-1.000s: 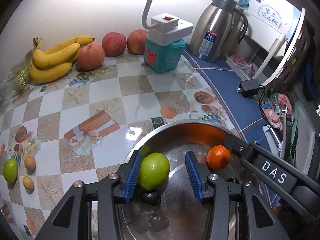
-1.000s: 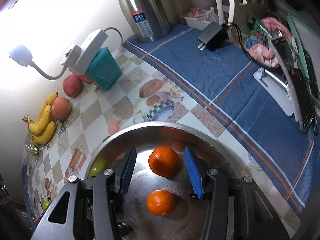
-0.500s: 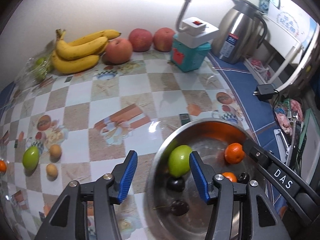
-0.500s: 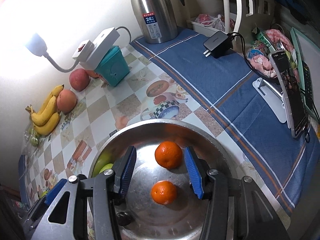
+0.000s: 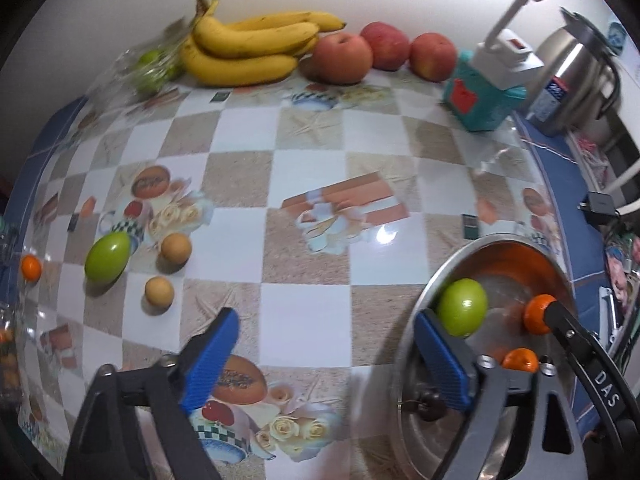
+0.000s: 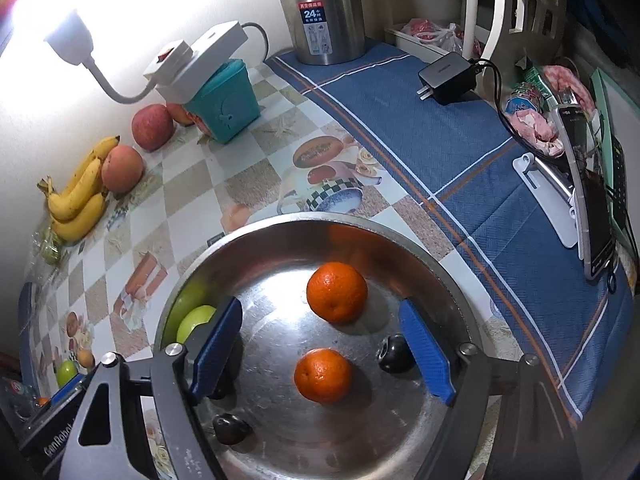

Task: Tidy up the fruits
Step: 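Move both open tools back toward the remaining mango and kiwis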

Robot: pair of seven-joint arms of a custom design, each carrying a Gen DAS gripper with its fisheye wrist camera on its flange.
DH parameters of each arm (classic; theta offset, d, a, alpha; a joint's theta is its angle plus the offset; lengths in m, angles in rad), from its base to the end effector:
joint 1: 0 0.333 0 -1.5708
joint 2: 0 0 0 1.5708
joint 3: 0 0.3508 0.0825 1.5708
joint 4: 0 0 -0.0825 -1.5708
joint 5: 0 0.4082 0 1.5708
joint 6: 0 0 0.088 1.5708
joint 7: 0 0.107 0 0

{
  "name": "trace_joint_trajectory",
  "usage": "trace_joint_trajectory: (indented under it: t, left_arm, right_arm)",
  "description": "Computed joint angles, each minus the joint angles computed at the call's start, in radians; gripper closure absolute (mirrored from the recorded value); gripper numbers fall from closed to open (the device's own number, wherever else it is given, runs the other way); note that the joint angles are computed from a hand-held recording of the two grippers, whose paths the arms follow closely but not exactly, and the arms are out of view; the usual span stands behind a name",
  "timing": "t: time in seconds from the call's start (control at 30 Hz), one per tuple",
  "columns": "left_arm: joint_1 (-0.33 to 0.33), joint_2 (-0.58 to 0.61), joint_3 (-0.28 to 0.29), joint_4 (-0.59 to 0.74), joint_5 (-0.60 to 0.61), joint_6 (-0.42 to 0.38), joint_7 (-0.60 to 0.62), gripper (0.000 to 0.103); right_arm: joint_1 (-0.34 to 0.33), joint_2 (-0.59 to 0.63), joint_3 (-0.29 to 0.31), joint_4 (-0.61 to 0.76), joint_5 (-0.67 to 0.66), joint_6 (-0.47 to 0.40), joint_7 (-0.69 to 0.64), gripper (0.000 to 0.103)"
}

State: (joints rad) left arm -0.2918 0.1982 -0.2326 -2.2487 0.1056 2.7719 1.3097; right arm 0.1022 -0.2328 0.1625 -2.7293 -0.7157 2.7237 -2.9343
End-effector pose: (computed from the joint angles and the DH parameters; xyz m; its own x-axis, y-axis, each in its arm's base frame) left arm 0.5114 -0.2983 0.3297 -0.3457 -0.9363 0.0620 -0.8955 0.3094 -0.3199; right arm 0.3932 0.1296 0.3248 -0.7440 -0.6510 -0.1508 -0.5569 0.7288 -0.3983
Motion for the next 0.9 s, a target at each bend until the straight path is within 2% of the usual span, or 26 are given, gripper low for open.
trace_joint_trajectory:
  t: [0.03,0.13,0.2,0.33,0.47,0.6,0.77,0.9]
  left_arm:
    - [-0.003,0.003,0.004,0.002,0.008,-0.007,-0.007,0.005]
    - [-0.012,0.013,0.013,0.009,0.035,-0.026,-0.026,0.004]
    - [-0.015,0.016,0.016,0.013,0.049,-0.035,-0.040,0.000]
    - [-0.019,0.023,0.025,0.017,0.074,-0.042,-0.077,0.000]
    - [-0.025,0.031,0.036,0.022,0.112,-0.053,-0.106,0.000]
    - [-0.014,0.030,0.029,0.020,0.108,-0.050,-0.113,0.000]
    - [0.016,0.020,0.003,0.011,0.035,-0.044,-0.038,0.000]
    - [0.010,0.003,0.012,0.000,0.049,-0.038,-0.021,0.000]
  right_arm:
    - [0.002,0.004,0.000,0.002,0.002,-0.003,-0.005,0.021]
    - [0.013,0.020,-0.002,0.015,0.012,-0.027,-0.028,0.010]
    - [0.020,0.028,-0.007,0.020,0.015,-0.033,-0.037,0.010]
    - [0.027,0.035,-0.012,0.023,0.009,-0.032,-0.037,0.009]
    - [0.040,0.041,-0.017,0.033,0.020,-0.058,-0.052,0.000]
    - [0.042,0.036,-0.019,0.033,0.007,-0.058,-0.043,0.000]
    - [0.049,0.034,-0.020,0.038,0.017,-0.076,-0.058,0.000]
    - [0.055,0.031,-0.017,0.043,0.021,-0.093,-0.067,0.000]
